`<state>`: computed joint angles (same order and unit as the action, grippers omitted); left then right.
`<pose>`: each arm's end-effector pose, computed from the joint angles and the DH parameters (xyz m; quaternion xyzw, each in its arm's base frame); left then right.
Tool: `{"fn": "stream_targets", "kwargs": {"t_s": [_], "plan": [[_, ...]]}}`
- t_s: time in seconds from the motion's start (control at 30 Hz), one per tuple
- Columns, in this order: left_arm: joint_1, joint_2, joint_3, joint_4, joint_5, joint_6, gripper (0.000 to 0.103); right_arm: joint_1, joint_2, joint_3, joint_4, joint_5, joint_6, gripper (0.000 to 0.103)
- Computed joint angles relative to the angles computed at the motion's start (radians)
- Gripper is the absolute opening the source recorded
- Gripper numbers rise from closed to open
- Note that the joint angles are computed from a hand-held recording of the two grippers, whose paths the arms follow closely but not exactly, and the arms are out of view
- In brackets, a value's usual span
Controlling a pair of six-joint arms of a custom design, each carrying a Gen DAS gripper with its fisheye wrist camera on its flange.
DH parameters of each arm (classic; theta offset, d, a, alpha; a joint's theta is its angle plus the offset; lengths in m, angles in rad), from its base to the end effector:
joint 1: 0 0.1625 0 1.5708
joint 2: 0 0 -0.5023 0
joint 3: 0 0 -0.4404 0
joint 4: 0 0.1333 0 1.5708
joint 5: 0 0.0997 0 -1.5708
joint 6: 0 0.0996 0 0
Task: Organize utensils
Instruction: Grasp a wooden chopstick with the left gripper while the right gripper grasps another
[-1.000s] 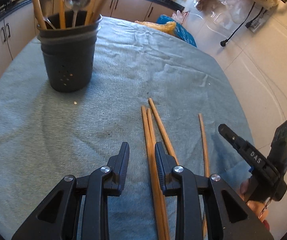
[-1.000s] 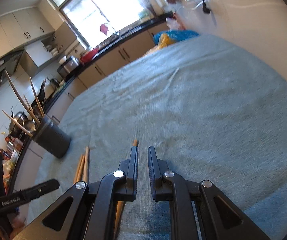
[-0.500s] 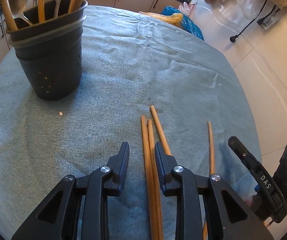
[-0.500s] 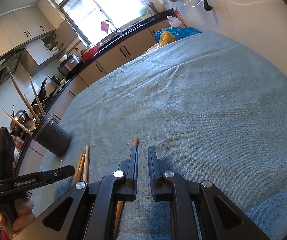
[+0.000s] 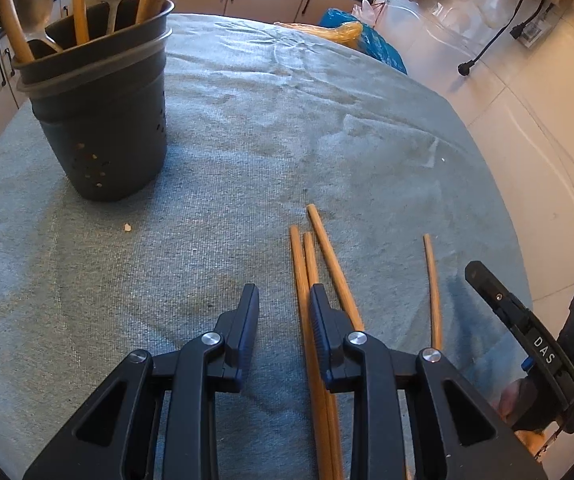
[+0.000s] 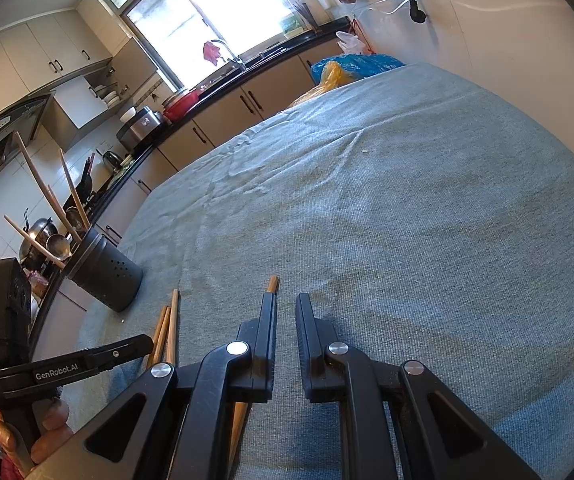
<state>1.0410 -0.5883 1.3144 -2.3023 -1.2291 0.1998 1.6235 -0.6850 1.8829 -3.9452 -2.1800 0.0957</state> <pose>-0.2844 -0.8154 0.0555 0.3511 0.9208 -0.0306 0.1673 0.1111 -0.6582 0.1308 -0.1834 -0.7899 0.5464 0.2096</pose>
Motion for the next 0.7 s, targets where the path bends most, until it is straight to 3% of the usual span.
{"fn": "stream_targets", "kwargs": {"t_s": [0.3,0.7], "plan": [[-0.027,0.014,0.009,-0.017,0.091,0.027,0.025,0.000,0.001,-0.001,0.002,-0.001,-0.003,0.011],[-0.033,-0.002,0.049,-0.057,0.120,0.053,0.021,0.002,0.004,-0.005,0.007,-0.005,-0.010,0.011]]}}
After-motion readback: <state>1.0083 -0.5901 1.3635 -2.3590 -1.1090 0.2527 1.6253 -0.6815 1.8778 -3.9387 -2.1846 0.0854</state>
